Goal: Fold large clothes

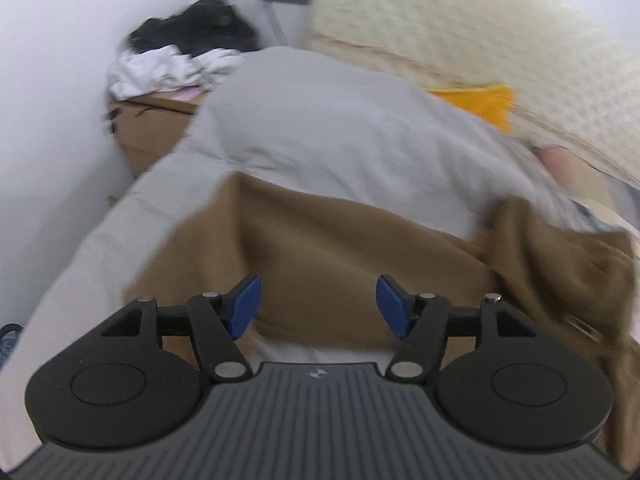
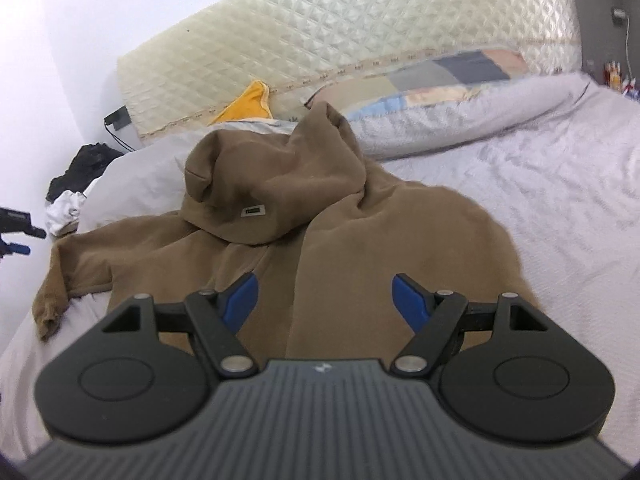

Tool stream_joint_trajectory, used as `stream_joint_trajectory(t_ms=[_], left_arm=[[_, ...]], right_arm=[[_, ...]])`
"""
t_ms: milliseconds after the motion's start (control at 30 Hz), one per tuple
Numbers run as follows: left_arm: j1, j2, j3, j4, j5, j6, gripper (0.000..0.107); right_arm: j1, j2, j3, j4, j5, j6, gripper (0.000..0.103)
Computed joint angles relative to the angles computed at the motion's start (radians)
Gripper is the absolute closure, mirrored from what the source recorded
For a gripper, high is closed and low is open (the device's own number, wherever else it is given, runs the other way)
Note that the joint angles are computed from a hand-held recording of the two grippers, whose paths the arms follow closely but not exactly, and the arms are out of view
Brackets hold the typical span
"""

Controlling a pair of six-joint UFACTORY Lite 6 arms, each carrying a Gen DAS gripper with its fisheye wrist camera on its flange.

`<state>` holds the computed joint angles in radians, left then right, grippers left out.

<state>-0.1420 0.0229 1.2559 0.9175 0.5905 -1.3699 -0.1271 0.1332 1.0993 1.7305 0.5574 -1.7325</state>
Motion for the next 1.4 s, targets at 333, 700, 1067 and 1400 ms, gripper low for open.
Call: stream_joint_trajectory(t_ms=[333,700,1067,1400], left_arm=[[-0.626,0.163,0.213,0.193,0.365,-0.350,0.038],[-0.988,0.508,0.579,0.208,0.561,-0.459,0.038],[-1.041,0.714,0.637,0.186,0.432,-0.559,0.038],[-1.066,0.778,0.566,0.264,0.386,-0.654,0.039]], right_arm=[[-0.184,-0.089,-0.119,-0.053,0.253,-0.059,0.027],[-0.299,-0.169,-0.193,-0.064,0.360,-0.102,0.027],[-0.393,-0.302,-0.328,-0.194,0.413,-0.104,0.027],[-0.349,-0.405,-0.419,-0.367,0.279,0.075,0.027]])
